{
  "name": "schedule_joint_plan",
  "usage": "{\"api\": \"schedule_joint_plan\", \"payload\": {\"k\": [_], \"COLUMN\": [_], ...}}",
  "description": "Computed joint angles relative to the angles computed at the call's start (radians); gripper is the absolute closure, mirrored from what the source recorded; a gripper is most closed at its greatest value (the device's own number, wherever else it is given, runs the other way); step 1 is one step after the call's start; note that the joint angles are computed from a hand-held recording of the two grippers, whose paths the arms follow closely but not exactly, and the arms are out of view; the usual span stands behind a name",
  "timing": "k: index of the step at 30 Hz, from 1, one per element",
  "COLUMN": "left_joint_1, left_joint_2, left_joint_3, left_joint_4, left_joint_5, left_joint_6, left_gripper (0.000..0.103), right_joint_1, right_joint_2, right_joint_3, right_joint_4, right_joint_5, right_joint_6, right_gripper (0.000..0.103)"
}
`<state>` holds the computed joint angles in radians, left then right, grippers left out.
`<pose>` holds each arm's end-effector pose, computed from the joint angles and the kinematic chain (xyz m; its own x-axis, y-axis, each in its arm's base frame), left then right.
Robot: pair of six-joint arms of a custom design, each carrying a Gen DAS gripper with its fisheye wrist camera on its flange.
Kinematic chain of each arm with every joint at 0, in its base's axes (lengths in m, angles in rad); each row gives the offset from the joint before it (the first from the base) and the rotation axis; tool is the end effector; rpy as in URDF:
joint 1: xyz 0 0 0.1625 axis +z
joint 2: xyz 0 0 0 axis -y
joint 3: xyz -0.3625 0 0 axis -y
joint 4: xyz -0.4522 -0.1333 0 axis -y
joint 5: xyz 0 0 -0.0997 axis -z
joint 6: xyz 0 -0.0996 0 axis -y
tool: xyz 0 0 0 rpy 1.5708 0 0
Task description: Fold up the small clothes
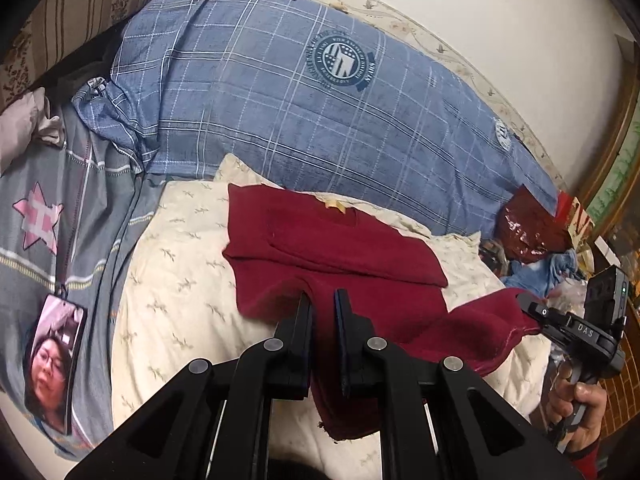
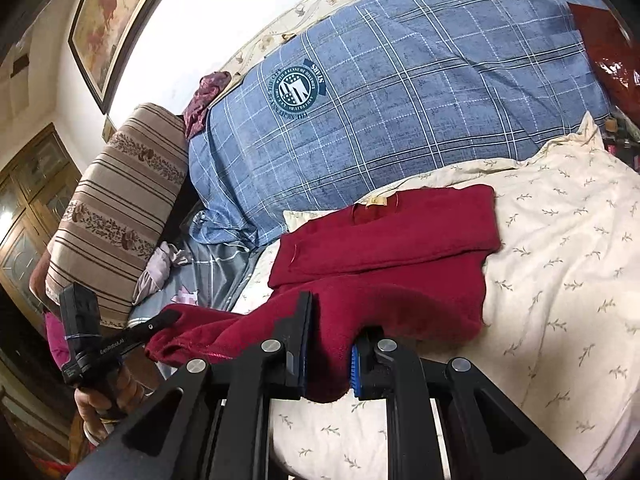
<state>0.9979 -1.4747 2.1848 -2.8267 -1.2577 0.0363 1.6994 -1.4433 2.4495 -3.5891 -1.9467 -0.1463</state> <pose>-0.1398 -0.5192 0.1993 -0.8688 0.4072 -0.2819 0.4952 0.7039 -0.5092 0.1497 -0.4036 0.1755 -0.9422 0.1108 0.3161 -0.2076 0.5477 -0.8105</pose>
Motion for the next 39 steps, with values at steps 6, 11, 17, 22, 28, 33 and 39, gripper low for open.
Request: {"api": "schedule_joint_plan", "payload": {"k": [6,11,17,22,28,33,39], "left_joint_1": [0.026,0.043,0.069,0.084,0.087,0.094,0.112], "left_joint_2": [0.14,0.272,0.422,0.532,0.675,0.804,0.953], "left_joint_3": [-0.119,-0.232,-0.379,-0.501,-0.669,-0.829,-1.014], "left_joint_4": [-0.02,-0.022,-0.006,0.026,0.061,0.111,0.195], "left_joint_5": [0.012,0.04,0.052,0.057,0.077,0.106,0.158], "left_joint_6": [0.018,0.021,0.015,0.018,0.042,0.045,0.028], "left_gripper": [0.094,0.094,0.094,0.094,0.094,0.094,0.094], "right_joint_1": [-0.032,-0.048,-0.1,-0.142,-0.188,-0.233,-0.282], "right_joint_2": [0.071,0.135,0.188,0.219,0.243,0.261,0.297], "right_joint_3": [-0.096,-0.191,-0.28,-0.338,-0.395,-0.456,-0.533], "right_joint_4": [0.016,0.036,0.061,0.085,0.12,0.171,0.249], "right_joint_5": [-0.005,-0.039,-0.015,0.008,0.025,0.057,0.086], "right_joint_6": [-0.002,-0.04,-0.051,-0.051,-0.042,-0.008,0.043], "right_gripper": [0.089,0.089,0.089,0.089,0.089,0.089,0.089]}}
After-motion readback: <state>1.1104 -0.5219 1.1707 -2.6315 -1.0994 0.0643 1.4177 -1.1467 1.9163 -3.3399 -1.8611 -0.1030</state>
